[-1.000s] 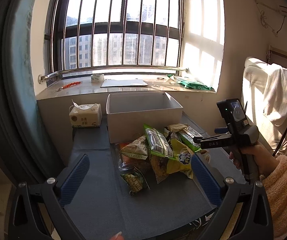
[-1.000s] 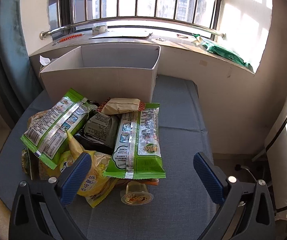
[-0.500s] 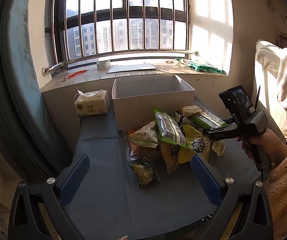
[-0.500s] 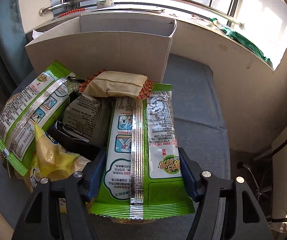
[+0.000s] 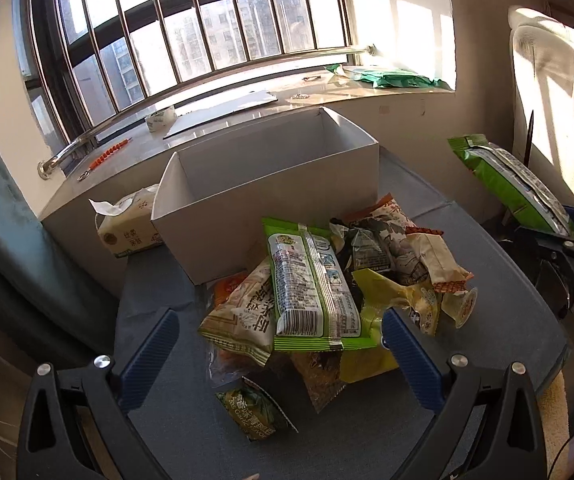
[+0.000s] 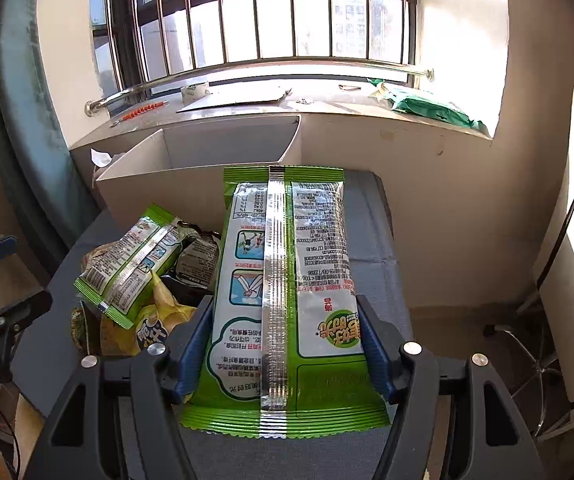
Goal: Organize snacks
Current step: 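Grasp a green-and-white wafer bar with the right gripper while the left gripper grasps another, then carry both green wafer bars into the white box and open both grippers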
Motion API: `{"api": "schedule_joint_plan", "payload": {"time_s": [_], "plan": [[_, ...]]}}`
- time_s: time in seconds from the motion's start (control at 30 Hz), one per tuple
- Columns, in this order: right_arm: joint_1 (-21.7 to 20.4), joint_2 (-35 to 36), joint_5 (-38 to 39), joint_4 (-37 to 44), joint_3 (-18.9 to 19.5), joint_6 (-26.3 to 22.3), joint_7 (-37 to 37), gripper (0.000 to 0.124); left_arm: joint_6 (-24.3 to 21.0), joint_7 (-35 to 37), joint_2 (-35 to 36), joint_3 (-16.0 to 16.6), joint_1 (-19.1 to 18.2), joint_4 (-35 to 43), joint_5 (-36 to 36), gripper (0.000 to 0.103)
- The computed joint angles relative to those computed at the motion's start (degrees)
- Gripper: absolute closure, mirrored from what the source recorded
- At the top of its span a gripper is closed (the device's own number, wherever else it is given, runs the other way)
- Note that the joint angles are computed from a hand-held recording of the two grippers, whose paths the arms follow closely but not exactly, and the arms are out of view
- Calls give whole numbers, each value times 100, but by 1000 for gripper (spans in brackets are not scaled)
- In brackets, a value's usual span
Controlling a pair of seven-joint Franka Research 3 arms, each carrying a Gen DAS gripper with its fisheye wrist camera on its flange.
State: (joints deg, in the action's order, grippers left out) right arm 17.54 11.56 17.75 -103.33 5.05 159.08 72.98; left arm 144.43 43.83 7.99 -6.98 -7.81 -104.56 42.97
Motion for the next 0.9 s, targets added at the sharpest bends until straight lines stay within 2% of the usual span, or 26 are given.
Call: {"api": "schedule_joint_plan", "payload": {"time_s": [0.2,0.27,0.37,0.47,0.53,0.57,0.63,0.77,0.9], "plan": [[-132,-701,1019,-909,181,362,-802,53,-1549,1094,1725,117,-304,2291,-363,0],[-119,-817,1368,-1054,176,397,-1052,53,-1897,1357,2161,181,-355,2930,-602,0],[-73,-873,1465,-1180,110,400,-1048,53,-2528,1885,2873,324,-506,3931,-756,0],[-51,-841,1515,-1183,77,301,-1072,53,-2802,2000,3098,455,-569,4246,-896,2],[-40,-866,1535,-1253,75,345,-1124,53,-2706,1952,2935,559,-642,3937,-725,8],[-40,-903,1609,-1320,79,365,-1204,52,-2623,1989,2830,534,-610,3744,-738,19],[-28,-874,1656,-1303,75,339,-1236,52,-2427,2090,2634,400,-448,3417,-983,27],[6,-822,1653,-1274,96,321,-1300,52,-1368,1780,1867,294,-152,2275,-1217,32],[24,-759,1740,-1213,127,304,-1384,52,67,1529,951,144,303,1002,-1794,34]]}}
